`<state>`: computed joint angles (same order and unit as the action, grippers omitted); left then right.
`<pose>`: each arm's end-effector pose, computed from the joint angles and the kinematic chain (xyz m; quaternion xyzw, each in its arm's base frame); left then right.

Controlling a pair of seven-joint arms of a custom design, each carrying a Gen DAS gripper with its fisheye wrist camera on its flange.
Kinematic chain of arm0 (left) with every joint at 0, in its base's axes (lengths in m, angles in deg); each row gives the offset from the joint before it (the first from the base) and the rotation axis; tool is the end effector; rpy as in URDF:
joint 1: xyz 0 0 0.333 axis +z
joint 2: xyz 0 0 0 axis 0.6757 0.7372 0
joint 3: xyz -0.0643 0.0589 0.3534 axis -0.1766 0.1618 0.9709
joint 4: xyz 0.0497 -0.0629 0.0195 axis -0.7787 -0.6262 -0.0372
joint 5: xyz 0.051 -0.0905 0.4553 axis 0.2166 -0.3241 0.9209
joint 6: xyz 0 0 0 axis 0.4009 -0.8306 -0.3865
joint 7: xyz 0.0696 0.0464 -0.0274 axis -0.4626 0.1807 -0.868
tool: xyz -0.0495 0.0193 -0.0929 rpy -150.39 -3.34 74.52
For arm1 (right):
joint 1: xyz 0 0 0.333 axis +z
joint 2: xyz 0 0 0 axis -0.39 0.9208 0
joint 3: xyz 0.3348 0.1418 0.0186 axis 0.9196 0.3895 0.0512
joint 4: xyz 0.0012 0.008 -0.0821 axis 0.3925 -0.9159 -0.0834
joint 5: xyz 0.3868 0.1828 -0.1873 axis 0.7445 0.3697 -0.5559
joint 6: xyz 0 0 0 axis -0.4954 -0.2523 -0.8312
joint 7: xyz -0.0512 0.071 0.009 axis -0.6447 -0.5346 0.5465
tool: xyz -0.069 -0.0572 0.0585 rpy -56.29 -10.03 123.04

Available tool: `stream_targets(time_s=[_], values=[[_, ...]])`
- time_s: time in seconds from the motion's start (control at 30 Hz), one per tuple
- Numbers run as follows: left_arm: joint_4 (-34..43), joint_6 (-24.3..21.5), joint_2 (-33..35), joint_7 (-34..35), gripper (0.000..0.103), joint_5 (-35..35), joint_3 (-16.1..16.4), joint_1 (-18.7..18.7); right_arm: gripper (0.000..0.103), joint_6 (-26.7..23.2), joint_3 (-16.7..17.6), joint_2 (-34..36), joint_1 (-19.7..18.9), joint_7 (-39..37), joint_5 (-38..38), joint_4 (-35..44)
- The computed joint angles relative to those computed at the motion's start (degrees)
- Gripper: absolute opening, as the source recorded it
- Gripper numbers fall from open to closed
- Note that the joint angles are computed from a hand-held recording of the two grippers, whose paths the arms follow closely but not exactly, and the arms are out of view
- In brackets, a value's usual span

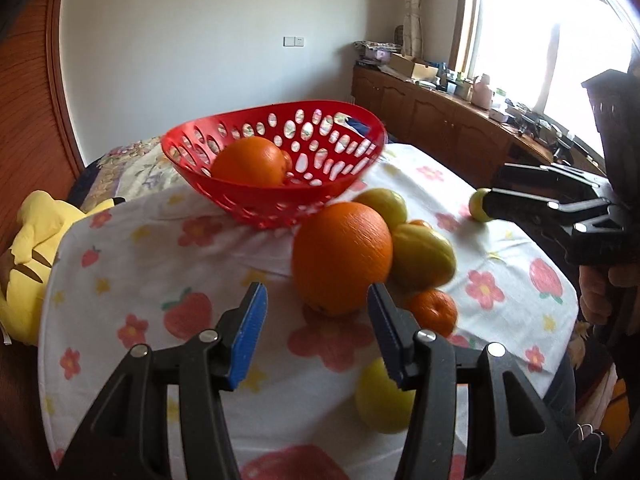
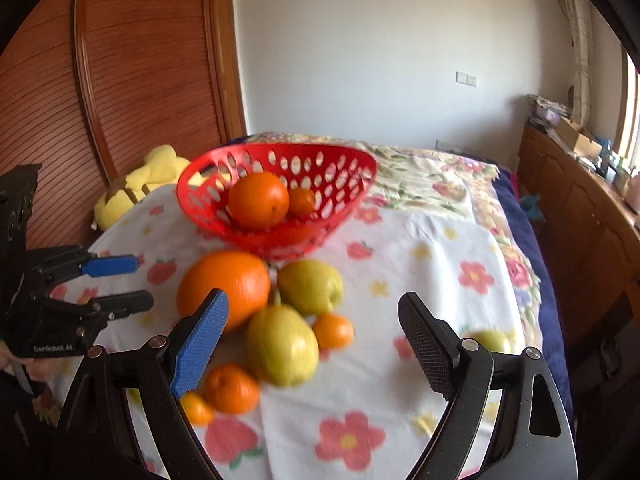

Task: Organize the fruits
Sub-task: 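Withdraw both tools from the basket toward the remaining fruit, then grasp a green lime with the left tool while the right tool grasps a mandarin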

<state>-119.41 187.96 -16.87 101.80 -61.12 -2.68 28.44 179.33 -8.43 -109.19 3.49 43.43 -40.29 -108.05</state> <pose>0.3931 -0.2129 0.4704 -0.6049 0.6912 -0.3291 0.2193 0.4780 0.1512 0.4932 -0.8046 0.4220 -0.1922 0.3710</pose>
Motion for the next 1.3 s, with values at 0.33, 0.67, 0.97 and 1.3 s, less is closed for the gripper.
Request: stream_targets(time_s=[0.33,0.67,0.97,1.3], values=[[-2.0,-1.5,-1.7,-0.6,0.056,-1.8,0.1,-3.5,0.087,1.9,-0.2,-3.9,-1.4,3.9,-3.1,-5.7],[-2.7,-3.1,-1.6,-0.4,0.057,-3.6,0.3,-6.5,0.082,1.0,-3.1,-5.7,1.2,3.6,-1.7,-8.1],[-3.4,-1.7,-0.2,-0.3,0.058,-4.0,0.4,-6.9,0.077,0.4,-2.8,-5.8,4.5,2.2,0.4,-9.1],[-3.5,-1.0,1.4,1.2,0.049,-6.1,2.2,-8.9,0.073,0.7,-3.3,-4.0,7.7,-2.0,5.6,-8.9]])
